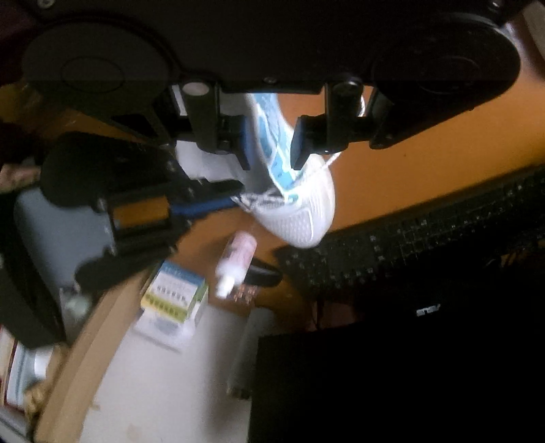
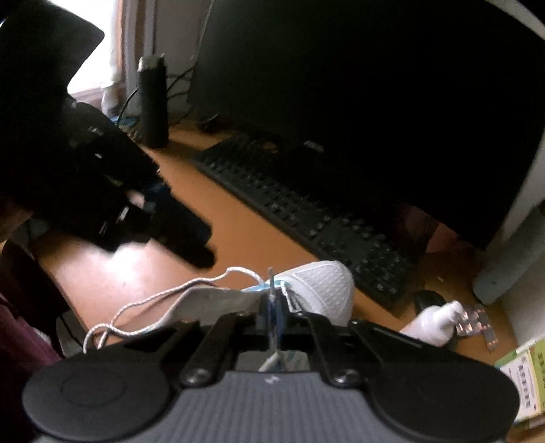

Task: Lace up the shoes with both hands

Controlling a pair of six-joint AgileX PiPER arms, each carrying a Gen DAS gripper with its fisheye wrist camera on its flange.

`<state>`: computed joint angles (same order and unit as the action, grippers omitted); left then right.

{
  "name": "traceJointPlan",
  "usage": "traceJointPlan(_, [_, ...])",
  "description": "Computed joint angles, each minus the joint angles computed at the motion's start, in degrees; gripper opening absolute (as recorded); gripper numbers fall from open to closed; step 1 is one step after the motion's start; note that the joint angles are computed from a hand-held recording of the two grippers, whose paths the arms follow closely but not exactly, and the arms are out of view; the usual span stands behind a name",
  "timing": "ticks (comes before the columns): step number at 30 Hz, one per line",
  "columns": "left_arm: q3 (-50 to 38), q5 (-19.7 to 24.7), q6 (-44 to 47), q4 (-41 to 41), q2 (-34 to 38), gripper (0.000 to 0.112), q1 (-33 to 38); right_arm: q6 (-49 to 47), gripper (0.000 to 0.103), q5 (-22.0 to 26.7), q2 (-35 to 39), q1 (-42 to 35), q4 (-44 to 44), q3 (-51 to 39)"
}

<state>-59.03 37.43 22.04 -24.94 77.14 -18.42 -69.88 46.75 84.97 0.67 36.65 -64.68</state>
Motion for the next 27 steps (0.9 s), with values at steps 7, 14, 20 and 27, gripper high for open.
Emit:
traceJointPlan(7, [2.1,-4.8,0.2,2.0,2.0,0.012,-2.3,5.1,0.004,1.0,4.2,3.8,-7.7,-3.5])
traceJointPlan(14, [2.6,-5.3,1.3,-3.9,2.9,0.008,0.0,10.8,0.004,2.0,6.3,6.1,-14.4,-5.2])
traceJointPlan(20, [1.8,-4.4,0.9,-4.6,3.3,0.008,0.2,12.4,0.004,1.5,8.0,7.1,-16.0,-5.9])
traceJointPlan(27, [1.2,-4.1,0.5,-4.4,3.7,0.008,0.3,12.4,0.004,1.4,8.6,7.8,-15.7,-5.9])
